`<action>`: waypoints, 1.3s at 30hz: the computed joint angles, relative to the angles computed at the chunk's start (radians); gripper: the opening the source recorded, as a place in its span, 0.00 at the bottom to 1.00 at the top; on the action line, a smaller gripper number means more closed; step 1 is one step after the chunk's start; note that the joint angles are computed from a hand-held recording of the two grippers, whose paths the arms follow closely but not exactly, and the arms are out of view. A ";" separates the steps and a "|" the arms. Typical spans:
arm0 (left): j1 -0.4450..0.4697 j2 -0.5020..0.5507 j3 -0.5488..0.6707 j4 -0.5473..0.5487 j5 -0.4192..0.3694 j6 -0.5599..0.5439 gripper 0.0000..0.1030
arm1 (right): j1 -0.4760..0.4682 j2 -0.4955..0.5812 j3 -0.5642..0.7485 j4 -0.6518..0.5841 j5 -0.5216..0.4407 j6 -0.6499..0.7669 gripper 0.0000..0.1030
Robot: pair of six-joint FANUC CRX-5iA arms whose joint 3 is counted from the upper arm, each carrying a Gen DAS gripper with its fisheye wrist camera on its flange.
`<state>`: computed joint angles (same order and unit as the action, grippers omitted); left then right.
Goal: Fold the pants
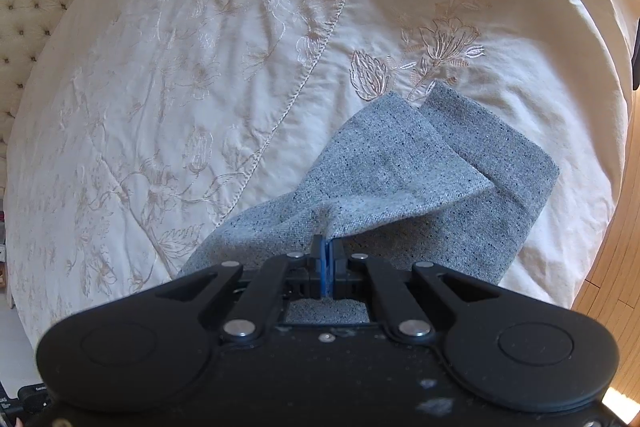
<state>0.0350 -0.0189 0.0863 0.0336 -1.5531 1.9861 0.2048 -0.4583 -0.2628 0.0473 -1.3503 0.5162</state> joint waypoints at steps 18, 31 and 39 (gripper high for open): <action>0.024 0.220 0.093 0.083 -0.083 0.034 0.10 | -0.039 0.020 0.017 -0.040 0.015 0.031 0.02; 0.242 -0.321 -0.199 0.301 0.251 -0.148 0.06 | 0.029 0.038 0.153 0.055 0.217 0.240 0.02; 0.219 -0.555 -0.423 0.129 0.041 -0.152 0.06 | 0.172 -0.123 -0.068 0.109 0.012 0.124 0.02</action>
<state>0.2536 -0.5739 -0.3368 0.1626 -1.5125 1.8342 0.3766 -0.5815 -0.3308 0.1567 -1.3384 0.6406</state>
